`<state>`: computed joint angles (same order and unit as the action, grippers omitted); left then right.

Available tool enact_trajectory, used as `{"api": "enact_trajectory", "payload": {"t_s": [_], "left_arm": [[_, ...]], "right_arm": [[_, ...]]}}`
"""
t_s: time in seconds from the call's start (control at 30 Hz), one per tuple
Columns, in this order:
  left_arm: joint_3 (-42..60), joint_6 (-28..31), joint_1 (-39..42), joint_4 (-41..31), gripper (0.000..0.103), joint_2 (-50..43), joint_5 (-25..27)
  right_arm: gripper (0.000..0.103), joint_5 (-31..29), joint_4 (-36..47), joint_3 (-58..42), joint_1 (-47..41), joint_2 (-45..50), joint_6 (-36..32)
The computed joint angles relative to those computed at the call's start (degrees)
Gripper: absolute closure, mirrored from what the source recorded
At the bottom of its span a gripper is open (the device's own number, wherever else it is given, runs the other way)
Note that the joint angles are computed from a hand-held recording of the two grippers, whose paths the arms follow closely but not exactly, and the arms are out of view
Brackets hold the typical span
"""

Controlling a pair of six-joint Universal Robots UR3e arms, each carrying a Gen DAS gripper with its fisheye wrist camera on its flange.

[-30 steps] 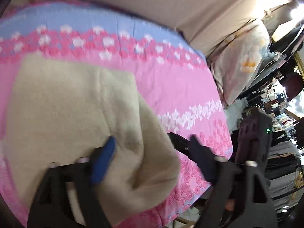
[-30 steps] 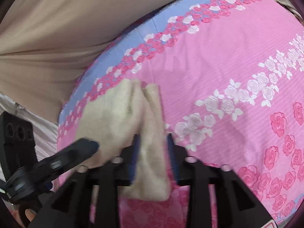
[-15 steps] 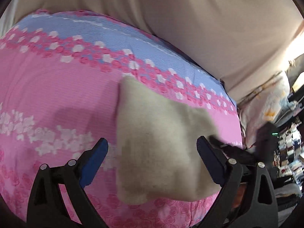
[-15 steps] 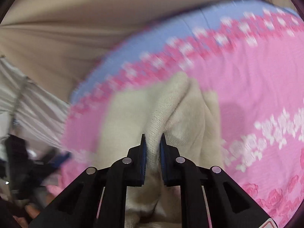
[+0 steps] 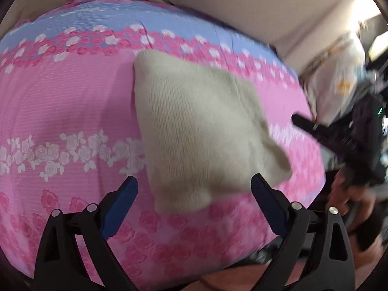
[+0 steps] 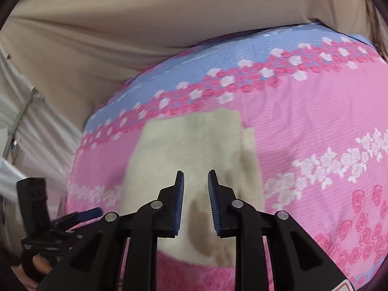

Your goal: Fold small clothes

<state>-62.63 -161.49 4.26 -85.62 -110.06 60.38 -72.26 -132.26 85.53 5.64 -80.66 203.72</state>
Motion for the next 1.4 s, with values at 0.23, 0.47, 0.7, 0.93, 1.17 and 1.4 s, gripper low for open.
{"api": "enact_trajectory", "payload": {"t_s": [0.23, 0.47, 0.7, 0.93, 1.17, 1.4], "left_arm": [[-13.9, 8.3, -4.3, 10.8, 0.011, 4.6, 10.6], [-18.9, -1.2, -0.5, 20.4, 0.053, -0.2, 9.7], [-24.7, 1.3, 3.1, 21.5, 0.054, 3.8, 8.0], [-15.8, 6.7, 5.4, 11.9, 0.041, 11.9, -2.1], [0.3, -4.0, -6.8, 15.8, 0.036, -8.2, 9.8], [-2.8, -10.4, -4.4, 15.5, 0.024, -9.0, 7.4]], "right_arm": [[0.082, -0.7, -0.7, 3.0, 2.5, 2.1, 3.0], [0.092, -5.4, 2.4, 1.1, 4.3, 6.1, -0.2], [0.102, -7.0, 0.1, 5.7, 4.2, 3.3, 5.1], [0.092, -7.5, 3.5, -13.2, 6.8, 10.8, 1.1], [0.100, -11.4, 16.6, -32.6, 5.4, 29.6, -1.6], [0.093, -10.8, 15.2, -25.5, 8.2, 22.7, -2.9]]}}
